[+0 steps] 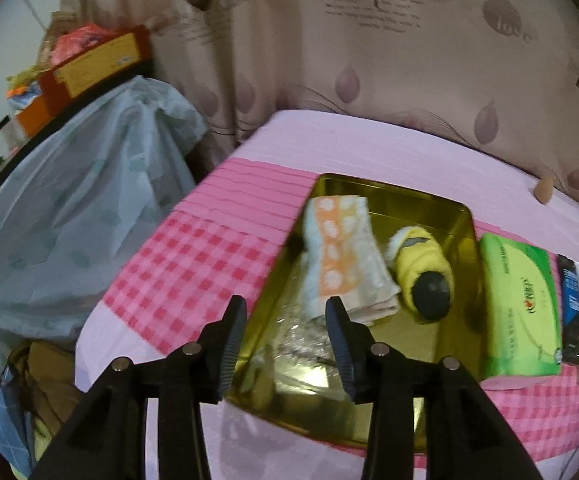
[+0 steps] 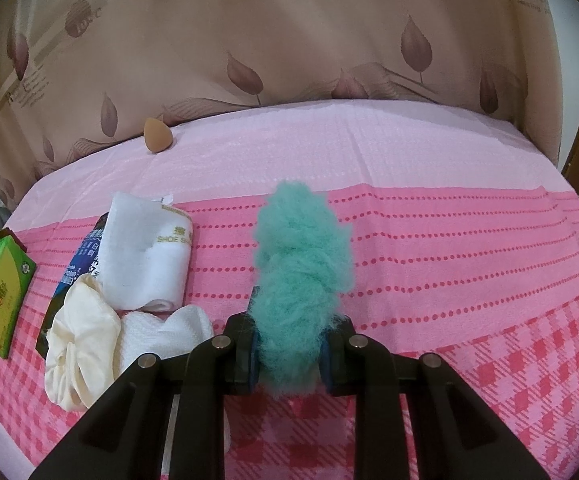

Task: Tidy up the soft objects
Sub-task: 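Open the left tool to drop the towel into the gold tin, then carry the teal pom-pom into the gold tin and open the right tool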

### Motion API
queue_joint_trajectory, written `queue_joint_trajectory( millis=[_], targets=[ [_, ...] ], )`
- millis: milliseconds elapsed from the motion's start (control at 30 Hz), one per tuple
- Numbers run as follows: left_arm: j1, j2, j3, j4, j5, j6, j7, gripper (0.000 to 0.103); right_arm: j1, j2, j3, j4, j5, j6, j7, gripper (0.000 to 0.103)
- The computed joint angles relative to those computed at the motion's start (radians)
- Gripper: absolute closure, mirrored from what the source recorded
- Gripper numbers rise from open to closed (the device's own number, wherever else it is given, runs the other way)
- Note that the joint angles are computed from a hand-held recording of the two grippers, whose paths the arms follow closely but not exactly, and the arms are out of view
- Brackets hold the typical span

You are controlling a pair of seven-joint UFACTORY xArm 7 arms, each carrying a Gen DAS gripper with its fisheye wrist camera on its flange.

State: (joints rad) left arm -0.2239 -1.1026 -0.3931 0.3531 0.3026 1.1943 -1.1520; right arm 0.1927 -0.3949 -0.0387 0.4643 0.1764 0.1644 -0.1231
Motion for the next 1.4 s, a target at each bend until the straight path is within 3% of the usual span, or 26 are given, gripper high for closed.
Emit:
queue_joint_trajectory(
  millis=[133,300,533,733,867,1233,1400],
  targets=[
    [-0.015,-0.02,-0.042,-0.006,0.005,0.061,-0.027,0.061,-0.031,-0.037,0.024,-0.03,-0.035,-0.02,0.019,0.082],
    [-0.026,-0.056,-0.07,-0.013,0.043,0.077,-0.056,0.058,-0.088,-0.089,0.067,-0.054,-0.091,-0.007,0.071,0.082],
    [-0.035,-0.104,-0.027,-0.047,0.032,0.073,-0.066,0.057,-0.079,-0.219,0.08,-0.057,-0.128,0.079,0.116,0.082],
    [-0.029,-0.149,-0.025,-0.058,0.015,0.09,-0.082,0.057,0.037,-0.298,0.082,-0.03,-0.101,0.139,0.108,0.082],
    [-0.022,-0.189,-0.013,-0.07,-0.001,0.108,-0.093,0.057,0.156,-0.291,0.096,0.011,-0.057,0.166,0.094,0.082],
    [0.014,-0.218,-0.027,-0.068,-0.01,0.161,-0.126,0.056,0.461,-0.084,0.176,0.19,0.083,0.172,0.03,0.082],
    [0.019,-0.265,-0.005,-0.085,-0.014,0.188,-0.144,0.054,0.511,0.044,0.232,0.285,0.12,0.176,0.007,0.082]
  ],
)
